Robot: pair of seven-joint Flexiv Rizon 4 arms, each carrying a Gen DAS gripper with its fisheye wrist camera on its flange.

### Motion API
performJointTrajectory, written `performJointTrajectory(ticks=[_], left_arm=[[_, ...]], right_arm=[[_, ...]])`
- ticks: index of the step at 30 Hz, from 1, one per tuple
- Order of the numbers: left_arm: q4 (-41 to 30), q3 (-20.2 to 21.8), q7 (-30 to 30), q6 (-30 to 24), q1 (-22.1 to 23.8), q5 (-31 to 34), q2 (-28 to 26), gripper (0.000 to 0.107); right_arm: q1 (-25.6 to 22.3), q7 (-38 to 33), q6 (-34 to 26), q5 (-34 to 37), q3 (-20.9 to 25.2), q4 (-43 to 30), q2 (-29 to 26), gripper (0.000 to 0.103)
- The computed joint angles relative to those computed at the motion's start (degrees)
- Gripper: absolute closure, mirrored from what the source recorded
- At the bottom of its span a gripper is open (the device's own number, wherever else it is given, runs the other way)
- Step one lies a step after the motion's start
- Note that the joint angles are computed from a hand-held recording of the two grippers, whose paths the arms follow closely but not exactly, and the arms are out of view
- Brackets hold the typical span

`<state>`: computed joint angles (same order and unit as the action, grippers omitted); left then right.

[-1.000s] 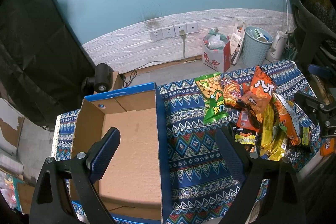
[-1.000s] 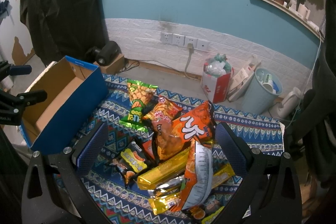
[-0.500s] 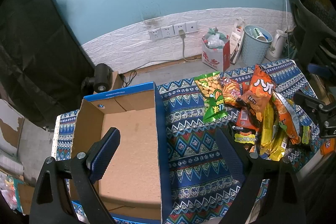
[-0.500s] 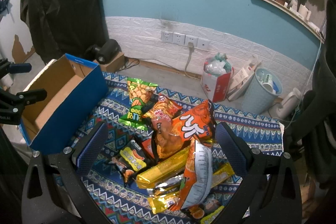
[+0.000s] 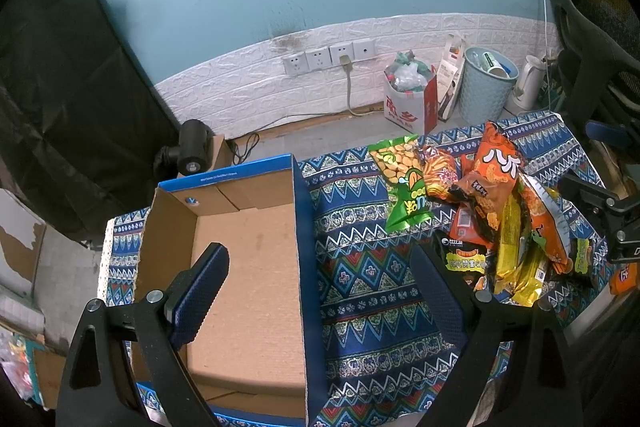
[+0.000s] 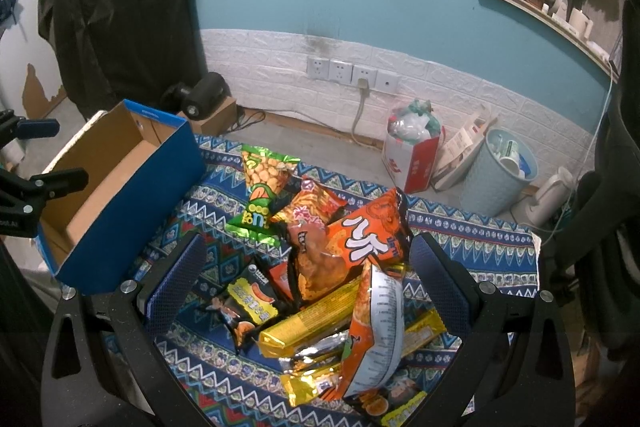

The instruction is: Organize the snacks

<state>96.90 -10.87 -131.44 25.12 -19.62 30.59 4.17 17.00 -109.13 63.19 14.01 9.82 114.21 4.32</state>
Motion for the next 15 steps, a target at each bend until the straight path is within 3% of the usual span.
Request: performJointTrajectory(ticks=[15], left_arm=[[0.0, 0.0, 0.1, 0.0, 0.1, -0.2, 0.0, 0.013]], right_arm=[[0.0, 0.4, -0.2, -0.5, 0.1, -0.3, -0.3, 0.003]])
